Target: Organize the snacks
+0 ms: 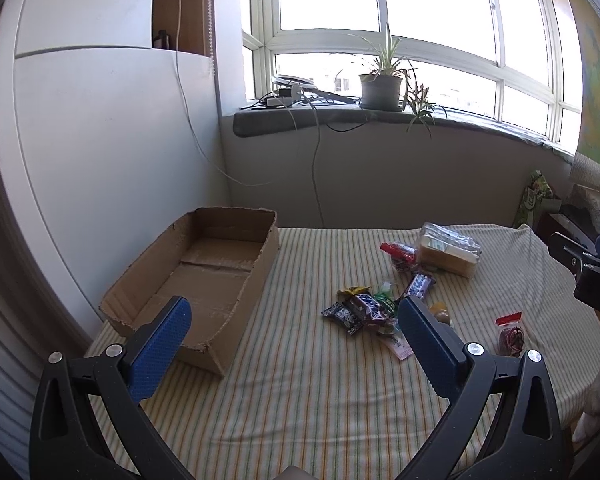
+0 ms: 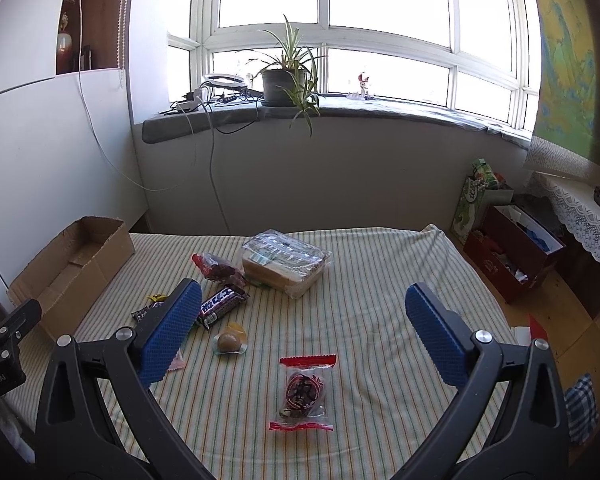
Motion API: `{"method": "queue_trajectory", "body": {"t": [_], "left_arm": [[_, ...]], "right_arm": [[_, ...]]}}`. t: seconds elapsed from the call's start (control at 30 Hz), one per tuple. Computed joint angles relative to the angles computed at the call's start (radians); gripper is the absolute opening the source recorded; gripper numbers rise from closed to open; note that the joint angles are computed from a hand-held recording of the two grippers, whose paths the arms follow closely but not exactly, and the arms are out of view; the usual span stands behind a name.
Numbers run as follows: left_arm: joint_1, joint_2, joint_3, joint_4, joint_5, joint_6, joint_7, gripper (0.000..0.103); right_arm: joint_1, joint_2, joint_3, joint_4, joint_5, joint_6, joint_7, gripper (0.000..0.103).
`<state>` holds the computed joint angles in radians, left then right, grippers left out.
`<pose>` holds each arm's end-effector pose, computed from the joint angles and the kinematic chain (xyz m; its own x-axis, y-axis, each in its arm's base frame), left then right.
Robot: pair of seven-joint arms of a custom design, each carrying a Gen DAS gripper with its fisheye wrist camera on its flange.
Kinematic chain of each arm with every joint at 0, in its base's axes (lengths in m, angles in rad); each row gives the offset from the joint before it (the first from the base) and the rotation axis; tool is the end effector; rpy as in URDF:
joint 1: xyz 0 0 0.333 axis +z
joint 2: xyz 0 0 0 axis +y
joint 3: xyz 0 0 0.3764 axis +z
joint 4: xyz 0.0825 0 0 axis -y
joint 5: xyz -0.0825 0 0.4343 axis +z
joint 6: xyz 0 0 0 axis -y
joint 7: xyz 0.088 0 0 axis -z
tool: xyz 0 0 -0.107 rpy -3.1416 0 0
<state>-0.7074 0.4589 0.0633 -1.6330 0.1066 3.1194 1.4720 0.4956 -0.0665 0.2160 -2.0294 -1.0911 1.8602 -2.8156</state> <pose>0.6242 -0.4928 0.5092 -0.6069 -0.7940 -0.0359 -0.3915 0.3379 -0.8559 0.4845 0.3308 0.5475 -0.6937 -0.7197 -0.0280 -0.3475 0.3686 -0.8622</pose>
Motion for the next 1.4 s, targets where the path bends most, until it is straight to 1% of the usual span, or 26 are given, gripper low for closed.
{"method": "queue_trajectory", "body": {"t": [0.1,0.27,0.43,0.67,0.83,1.0,1.2,1.4], "left_arm": [[0.009,0.000,-0.014,-0.001,-0.001,-0.001,0.009,0.102],[0.002,0.000,-0.006,0.000,-0.002,0.001,0.005,0.102],[0.005,0.001,-0.009,0.003,-0.003,0.000,0.006,0.102],[0.022,0.000,-0.029,0.002,-0.008,0.000,0.023,0.102],[0.012,-0.005,-0.017,-0.005,-0.011,0.010,0.023,0.102],[0.020,-0.003,-0.029,-0.003,-0.021,0.010,0.038,0.102],[0.018,0.001,-0.027,-0.001,-0.030,0.009,0.042,0.102],[0.042,0.004,-0.059,0.002,-0.037,-0.003,0.064,0.102]], "right_arm": [[-0.001,-0.002,-0.002,-0.002,0.006,0.003,0.002,0.103],[-0.004,-0.005,-0.002,-0.005,0.007,0.002,0.002,0.103],[-0.004,-0.001,-0.001,0.001,0.007,0.000,-0.004,0.103],[-0.001,0.004,0.000,0.009,0.004,-0.005,-0.010,0.103],[0.000,0.004,-0.002,0.010,0.006,-0.002,-0.011,0.103],[0.002,0.003,-0.001,0.010,0.008,-0.001,-0.017,0.103],[0.002,0.006,-0.002,0.013,0.012,0.001,-0.025,0.103],[0.000,0.006,-0.005,0.008,0.020,0.013,-0.031,0.103]]}}
